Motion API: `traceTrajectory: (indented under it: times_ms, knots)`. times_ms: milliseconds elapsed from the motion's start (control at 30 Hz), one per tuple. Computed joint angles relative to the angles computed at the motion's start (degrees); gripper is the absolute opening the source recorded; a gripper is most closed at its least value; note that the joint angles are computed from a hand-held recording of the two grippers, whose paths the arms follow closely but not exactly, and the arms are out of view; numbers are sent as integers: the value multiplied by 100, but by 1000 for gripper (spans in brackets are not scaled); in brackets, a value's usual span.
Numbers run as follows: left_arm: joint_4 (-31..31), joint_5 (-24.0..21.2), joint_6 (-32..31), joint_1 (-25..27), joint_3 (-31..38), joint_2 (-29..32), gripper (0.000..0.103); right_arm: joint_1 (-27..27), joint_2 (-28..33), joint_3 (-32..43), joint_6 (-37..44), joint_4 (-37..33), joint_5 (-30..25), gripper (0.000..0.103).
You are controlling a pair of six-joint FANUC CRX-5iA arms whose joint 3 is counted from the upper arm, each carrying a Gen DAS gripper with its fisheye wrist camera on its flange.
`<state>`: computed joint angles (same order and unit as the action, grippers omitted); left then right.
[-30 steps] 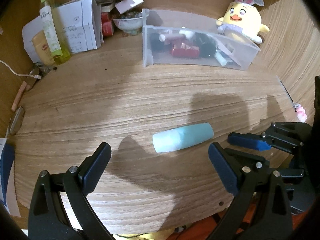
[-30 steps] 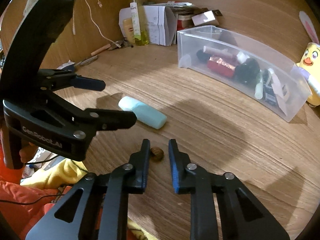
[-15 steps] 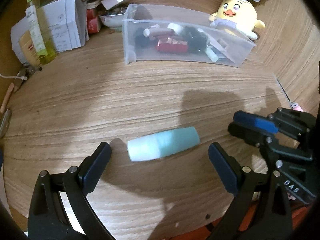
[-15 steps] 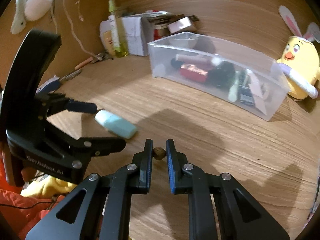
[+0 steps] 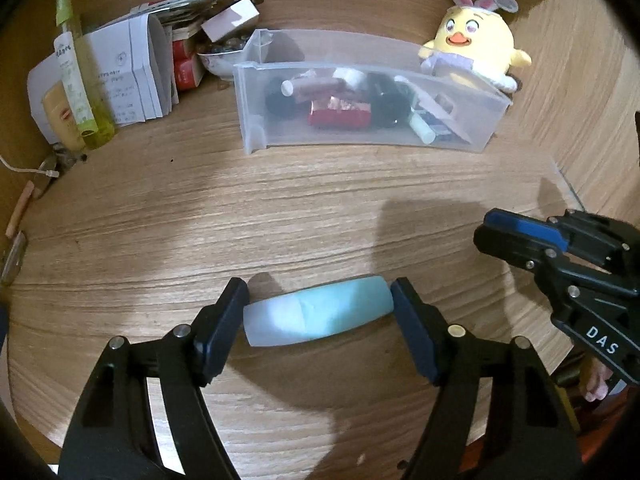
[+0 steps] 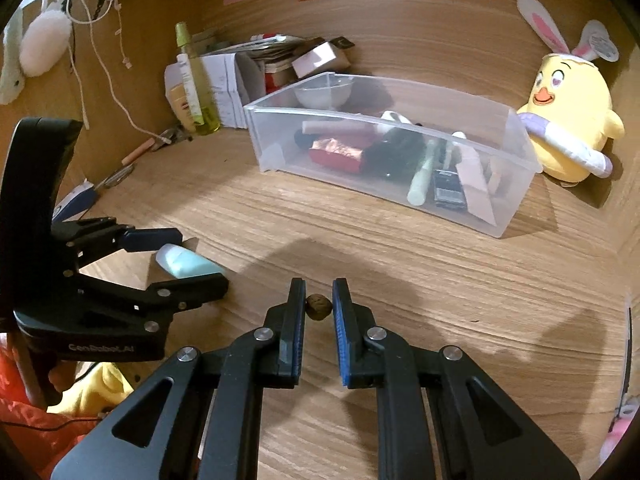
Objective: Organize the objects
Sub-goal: 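Grasp the small brown bead with the right tool while the left grasps the light blue case, then carry the brown bead with the right tool while the left carries the blue case to the box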
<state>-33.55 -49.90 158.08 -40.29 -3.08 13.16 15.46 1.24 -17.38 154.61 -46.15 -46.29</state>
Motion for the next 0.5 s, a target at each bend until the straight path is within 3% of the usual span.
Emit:
traceTrajectory:
  times_ms: [500]
  knots:
    - [-664,-129,310,-179,266,-165,73,-211,-80,172,10,-274,177,12]
